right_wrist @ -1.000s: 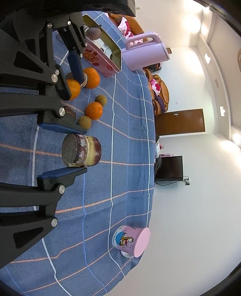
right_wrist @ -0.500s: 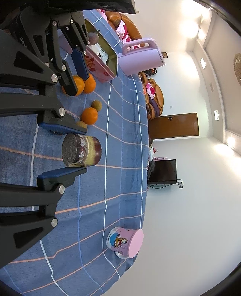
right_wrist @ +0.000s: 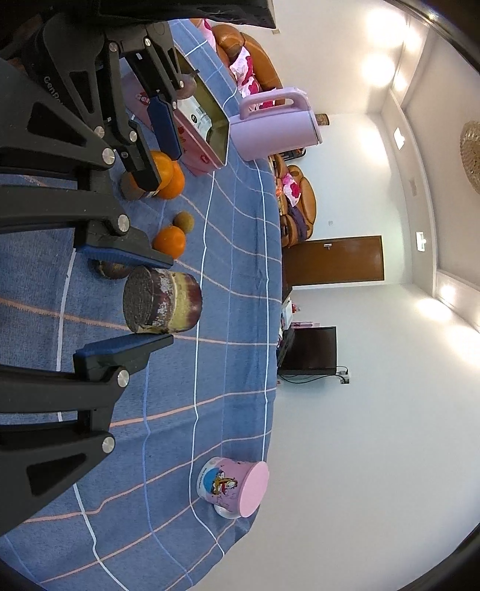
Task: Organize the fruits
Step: 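Lift the orange with the left gripper while the right gripper holds the jar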
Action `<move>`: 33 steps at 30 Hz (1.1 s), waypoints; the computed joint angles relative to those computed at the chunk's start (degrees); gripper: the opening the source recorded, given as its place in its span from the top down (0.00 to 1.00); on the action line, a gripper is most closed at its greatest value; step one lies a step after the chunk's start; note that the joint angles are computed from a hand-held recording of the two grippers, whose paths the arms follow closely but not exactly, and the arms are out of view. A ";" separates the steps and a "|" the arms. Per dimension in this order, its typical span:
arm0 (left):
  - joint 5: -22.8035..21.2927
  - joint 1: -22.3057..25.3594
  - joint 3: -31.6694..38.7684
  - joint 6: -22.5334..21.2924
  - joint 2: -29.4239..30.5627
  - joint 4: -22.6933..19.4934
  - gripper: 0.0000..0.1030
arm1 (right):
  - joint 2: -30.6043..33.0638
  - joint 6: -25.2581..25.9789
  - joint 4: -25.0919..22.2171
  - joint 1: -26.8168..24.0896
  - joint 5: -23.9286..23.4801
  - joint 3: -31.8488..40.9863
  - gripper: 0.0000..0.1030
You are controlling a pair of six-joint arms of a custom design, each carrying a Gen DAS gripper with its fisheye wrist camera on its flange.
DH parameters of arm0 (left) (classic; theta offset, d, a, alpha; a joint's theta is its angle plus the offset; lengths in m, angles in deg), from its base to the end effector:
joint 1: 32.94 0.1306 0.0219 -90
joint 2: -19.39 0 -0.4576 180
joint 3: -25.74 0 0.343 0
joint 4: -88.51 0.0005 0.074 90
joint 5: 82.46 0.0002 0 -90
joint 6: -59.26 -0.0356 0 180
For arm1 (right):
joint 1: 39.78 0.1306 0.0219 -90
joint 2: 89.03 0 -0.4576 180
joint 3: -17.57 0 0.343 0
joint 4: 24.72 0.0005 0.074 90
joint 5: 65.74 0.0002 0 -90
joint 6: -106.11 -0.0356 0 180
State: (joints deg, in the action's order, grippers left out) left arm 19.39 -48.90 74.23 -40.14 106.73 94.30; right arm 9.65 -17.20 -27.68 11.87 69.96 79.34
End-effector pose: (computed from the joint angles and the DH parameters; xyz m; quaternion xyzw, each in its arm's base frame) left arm 0.3429 -0.1062 0.3130 0.2399 0.8422 -0.1177 0.4682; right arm 0.2940 0.3297 0.3134 0.0294 0.8503 0.0042 0.5255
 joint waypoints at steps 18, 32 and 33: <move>1.22 2.19 -0.59 2.37 -0.66 0.92 0.72 | -0.16 2.95 3.63 1.15 1.81 -0.92 0.65; 6.63 12.38 -4.03 0.29 -4.69 -2.47 0.36 | -1.15 1.82 4.48 2.01 3.50 -1.98 0.65; 7.68 13.21 -4.92 -0.42 -5.62 -1.95 0.33 | -1.49 1.53 4.78 2.83 4.17 -2.35 0.65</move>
State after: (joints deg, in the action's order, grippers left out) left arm 27.07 -35.70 69.31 -40.55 101.11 92.35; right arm 8.16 -15.67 -22.90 14.70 74.13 76.99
